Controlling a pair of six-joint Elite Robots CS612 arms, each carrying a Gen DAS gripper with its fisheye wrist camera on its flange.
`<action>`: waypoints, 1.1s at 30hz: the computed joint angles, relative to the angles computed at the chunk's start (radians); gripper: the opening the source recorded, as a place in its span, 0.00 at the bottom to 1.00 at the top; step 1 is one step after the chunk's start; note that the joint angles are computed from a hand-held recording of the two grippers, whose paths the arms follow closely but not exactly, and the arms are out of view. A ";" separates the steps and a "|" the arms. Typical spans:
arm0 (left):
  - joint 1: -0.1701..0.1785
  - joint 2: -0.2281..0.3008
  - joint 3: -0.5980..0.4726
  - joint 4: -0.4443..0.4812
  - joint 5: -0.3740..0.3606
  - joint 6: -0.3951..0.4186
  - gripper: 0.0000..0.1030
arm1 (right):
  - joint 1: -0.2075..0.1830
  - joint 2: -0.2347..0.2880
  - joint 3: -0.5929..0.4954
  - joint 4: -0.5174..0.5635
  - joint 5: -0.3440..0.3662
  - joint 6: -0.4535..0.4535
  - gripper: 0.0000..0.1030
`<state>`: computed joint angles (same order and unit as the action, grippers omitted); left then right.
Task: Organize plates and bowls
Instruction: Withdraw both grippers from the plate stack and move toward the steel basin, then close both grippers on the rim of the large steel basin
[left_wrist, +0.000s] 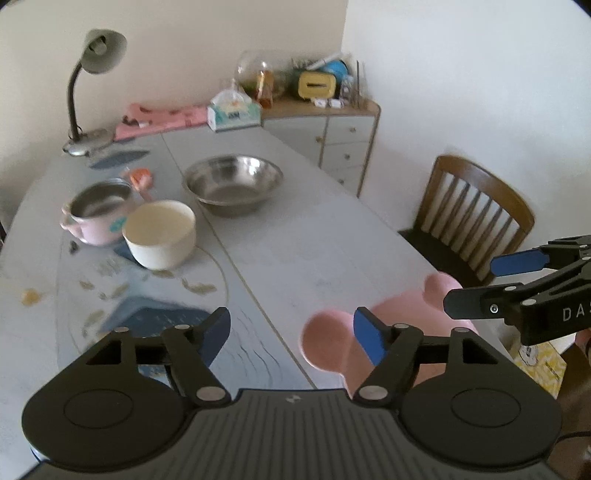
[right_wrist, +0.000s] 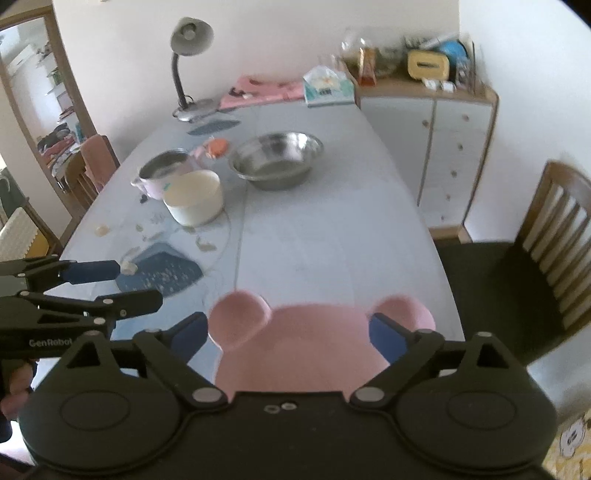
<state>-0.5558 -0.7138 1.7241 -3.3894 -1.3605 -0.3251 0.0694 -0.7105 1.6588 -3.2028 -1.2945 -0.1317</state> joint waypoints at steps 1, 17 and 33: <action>0.003 -0.001 -0.001 -0.007 0.007 -0.003 0.72 | 0.004 0.001 -0.008 -0.003 0.001 0.006 0.95; 0.063 0.051 -0.198 0.092 0.130 -0.019 0.77 | 0.048 0.096 -0.290 0.119 -0.088 0.012 1.00; 0.120 0.274 -0.686 0.534 0.231 -0.055 0.77 | 0.064 0.402 -0.872 0.411 -0.230 -0.053 1.00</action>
<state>-0.4354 -0.4400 1.0377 -2.8552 -1.1296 -0.3805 0.1333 -0.3084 0.7864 -2.7914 -1.5241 -0.1849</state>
